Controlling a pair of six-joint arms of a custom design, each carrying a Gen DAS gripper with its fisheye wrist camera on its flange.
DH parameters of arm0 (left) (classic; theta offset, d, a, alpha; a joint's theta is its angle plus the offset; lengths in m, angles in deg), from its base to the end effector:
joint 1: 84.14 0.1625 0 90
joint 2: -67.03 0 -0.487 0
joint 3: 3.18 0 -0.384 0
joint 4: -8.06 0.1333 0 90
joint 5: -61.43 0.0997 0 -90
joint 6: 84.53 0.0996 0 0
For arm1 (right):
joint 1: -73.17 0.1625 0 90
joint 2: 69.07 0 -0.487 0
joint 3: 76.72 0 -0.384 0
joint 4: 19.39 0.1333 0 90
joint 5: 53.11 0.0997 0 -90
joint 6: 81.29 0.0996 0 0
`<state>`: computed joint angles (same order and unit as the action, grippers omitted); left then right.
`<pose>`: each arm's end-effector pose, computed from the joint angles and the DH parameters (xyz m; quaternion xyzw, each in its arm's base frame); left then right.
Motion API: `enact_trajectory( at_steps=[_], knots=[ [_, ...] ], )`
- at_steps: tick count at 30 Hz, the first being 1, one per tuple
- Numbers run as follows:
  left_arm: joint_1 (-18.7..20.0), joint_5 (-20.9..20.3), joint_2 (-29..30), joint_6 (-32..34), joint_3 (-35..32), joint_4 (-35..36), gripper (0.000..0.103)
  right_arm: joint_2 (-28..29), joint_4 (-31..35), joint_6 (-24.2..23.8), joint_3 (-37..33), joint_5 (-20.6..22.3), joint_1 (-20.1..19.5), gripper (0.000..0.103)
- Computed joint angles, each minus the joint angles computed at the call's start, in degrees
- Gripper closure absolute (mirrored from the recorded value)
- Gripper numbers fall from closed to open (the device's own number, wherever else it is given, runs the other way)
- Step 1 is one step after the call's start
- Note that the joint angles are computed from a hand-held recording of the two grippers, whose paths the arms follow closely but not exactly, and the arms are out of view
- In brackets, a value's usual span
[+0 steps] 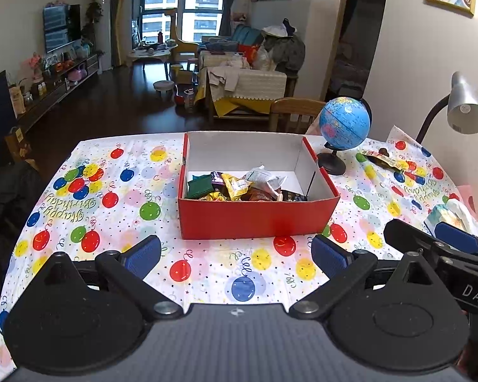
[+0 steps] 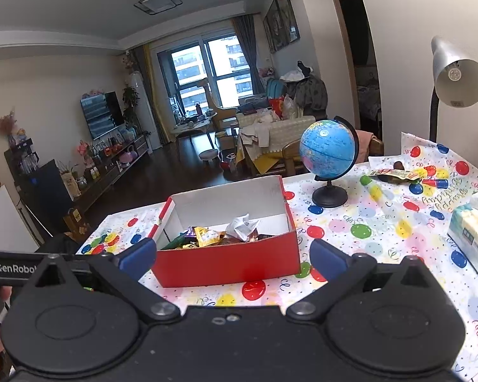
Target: Organize snacks
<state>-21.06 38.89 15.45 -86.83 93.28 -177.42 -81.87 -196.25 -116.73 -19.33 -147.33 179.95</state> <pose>-0.1013 -0.6972 0.3259 -0.0715 0.7852 -0.4706 0.3961 0.3772 -0.8147 -0.0056 0.3983 -0.8428 0.3500 0.0923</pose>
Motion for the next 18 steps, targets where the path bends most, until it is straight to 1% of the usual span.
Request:
enact_trajectory(
  at_steps=[3,5,8,13,18],
  knots=[
    [-0.4,0.8,0.0,-0.2,0.7,-1.5,0.002,-0.7,-1.8,-0.3,1.8,0.4,-0.1,0.0],
    [-0.7,1.0,0.0,-0.1,1.3,-2.2,0.002,-0.4,-2.8,-1.5,1.8,-0.4,0.0,0.0],
    [-0.7,1.0,-0.1,-0.3,1.3,-1.9,0.002,-0.7,-2.6,-2.0,2.2,-0.4,0.0,0.001],
    [-1.2,1.4,-1.2,-3.8,2.5,0.8,0.002,-1.1,-3.7,-3.0,3.1,-0.2,0.2,0.001],
    [-1.8,1.9,-1.3,-3.5,3.6,-1.1,0.002,-1.2,-3.1,-3.8,3.0,-0.9,0.3,0.001]
  ],
)
